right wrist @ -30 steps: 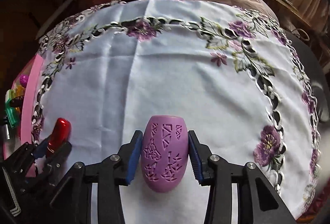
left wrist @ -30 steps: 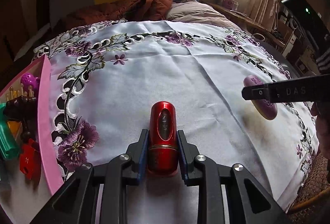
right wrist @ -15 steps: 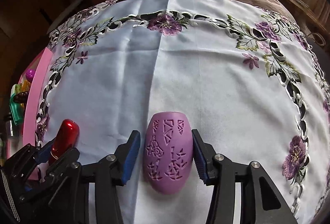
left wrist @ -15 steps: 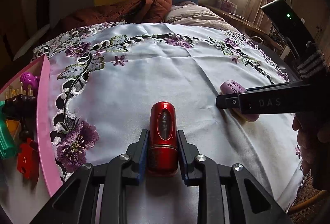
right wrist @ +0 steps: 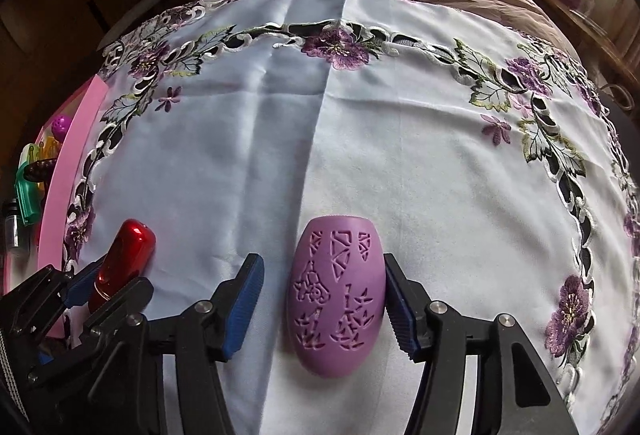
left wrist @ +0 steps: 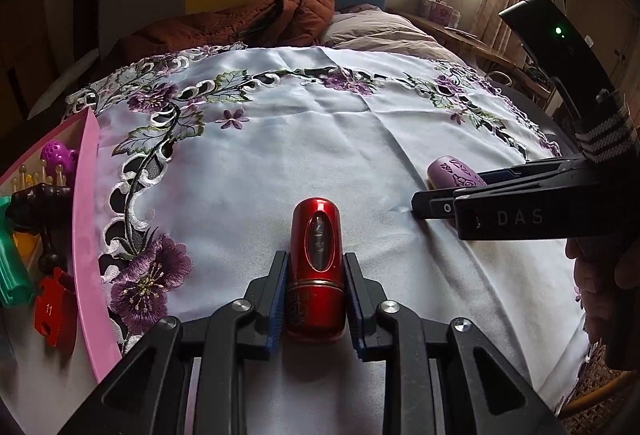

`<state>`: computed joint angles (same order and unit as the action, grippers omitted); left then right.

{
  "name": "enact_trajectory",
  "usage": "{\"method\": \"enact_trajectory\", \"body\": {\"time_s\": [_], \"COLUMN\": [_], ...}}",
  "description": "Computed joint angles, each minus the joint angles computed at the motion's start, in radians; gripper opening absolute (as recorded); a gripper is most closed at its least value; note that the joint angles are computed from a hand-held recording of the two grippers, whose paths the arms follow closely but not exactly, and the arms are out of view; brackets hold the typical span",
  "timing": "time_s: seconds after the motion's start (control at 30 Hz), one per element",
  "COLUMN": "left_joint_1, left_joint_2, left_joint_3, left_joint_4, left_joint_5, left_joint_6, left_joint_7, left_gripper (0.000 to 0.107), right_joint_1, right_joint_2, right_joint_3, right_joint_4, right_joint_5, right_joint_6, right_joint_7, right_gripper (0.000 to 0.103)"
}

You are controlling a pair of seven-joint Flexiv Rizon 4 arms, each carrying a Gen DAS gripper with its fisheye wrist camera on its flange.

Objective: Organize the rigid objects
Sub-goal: 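Carry the red cylinder into the tray and open the left gripper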

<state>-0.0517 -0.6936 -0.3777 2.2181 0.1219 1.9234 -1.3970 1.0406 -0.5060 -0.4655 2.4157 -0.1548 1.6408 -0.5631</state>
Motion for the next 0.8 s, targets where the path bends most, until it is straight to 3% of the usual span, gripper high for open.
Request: {"method": "enact_trajectory", "body": {"time_s": [0.17,0.5,0.8], "left_joint_1": [0.017,0.074,0.188], "left_joint_2": [0.025,0.110,0.205], "left_joint_3": [-0.020,-0.062,-0.117], "left_joint_4": [0.003,0.072,0.142], "left_joint_5": [-0.019,0.025,0.083], "left_joint_6": [-0.050,0.004,0.019], "left_joint_7": [-0.010,-0.040,-0.106], "left_gripper": [0.025,0.025,0.026], "right_joint_1": [-0.005,0.037,0.077], "right_joint_2": [-0.003,-0.010,-0.014], "right_joint_3": [0.006,-0.032,-0.076], "right_joint_4": [0.000,0.004,0.014], "right_joint_5": [0.006,0.019,0.039], "right_joint_6": [0.010,0.011,0.014], "right_joint_7": [-0.003,-0.021,-0.041], "right_gripper": [0.060,0.058,0.044]}}
